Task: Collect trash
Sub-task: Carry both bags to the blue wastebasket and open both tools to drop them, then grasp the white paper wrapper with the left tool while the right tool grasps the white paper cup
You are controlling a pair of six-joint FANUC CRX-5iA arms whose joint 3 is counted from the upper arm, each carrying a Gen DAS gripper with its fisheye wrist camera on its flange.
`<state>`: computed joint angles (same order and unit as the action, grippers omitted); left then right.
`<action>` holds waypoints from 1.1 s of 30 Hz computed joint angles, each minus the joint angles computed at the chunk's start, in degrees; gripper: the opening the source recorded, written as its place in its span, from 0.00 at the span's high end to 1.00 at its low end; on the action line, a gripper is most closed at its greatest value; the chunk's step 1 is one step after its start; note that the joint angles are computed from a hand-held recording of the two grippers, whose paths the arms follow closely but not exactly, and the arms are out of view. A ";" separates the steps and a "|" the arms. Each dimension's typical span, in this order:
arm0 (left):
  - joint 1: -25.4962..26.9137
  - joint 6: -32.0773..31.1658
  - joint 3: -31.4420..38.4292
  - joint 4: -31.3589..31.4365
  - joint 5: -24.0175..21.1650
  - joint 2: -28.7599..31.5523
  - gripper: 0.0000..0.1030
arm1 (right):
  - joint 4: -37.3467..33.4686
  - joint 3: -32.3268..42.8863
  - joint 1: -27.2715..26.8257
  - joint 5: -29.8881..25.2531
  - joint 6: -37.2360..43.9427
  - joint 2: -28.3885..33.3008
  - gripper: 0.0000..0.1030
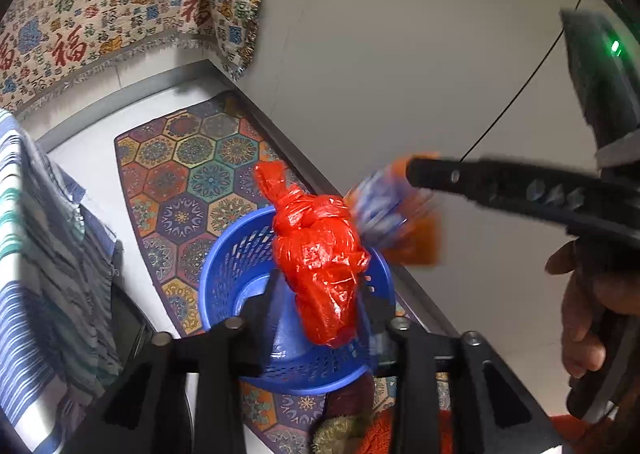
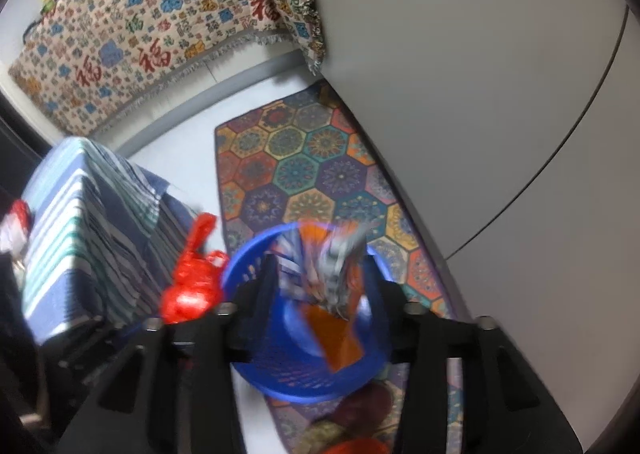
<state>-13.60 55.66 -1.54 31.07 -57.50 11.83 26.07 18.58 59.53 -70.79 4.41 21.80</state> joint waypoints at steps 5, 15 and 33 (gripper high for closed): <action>-0.49 0.21 -1.14 -0.56 2.04 0.30 0.49 | 3.00 -1.53 0.66 -1.07 -3.66 -0.80 0.42; 3.17 -4.62 -9.84 5.14 6.34 -10.83 0.27 | 16.13 -1.91 3.77 -6.67 -9.95 -0.37 0.20; 20.12 -3.36 -15.17 1.01 1.04 -30.37 0.17 | 27.04 18.16 9.00 -8.99 -0.85 13.44 0.13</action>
<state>6.51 52.30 -16.71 32.07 -56.46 -18.54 53.12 36.73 68.53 -79.78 3.56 35.24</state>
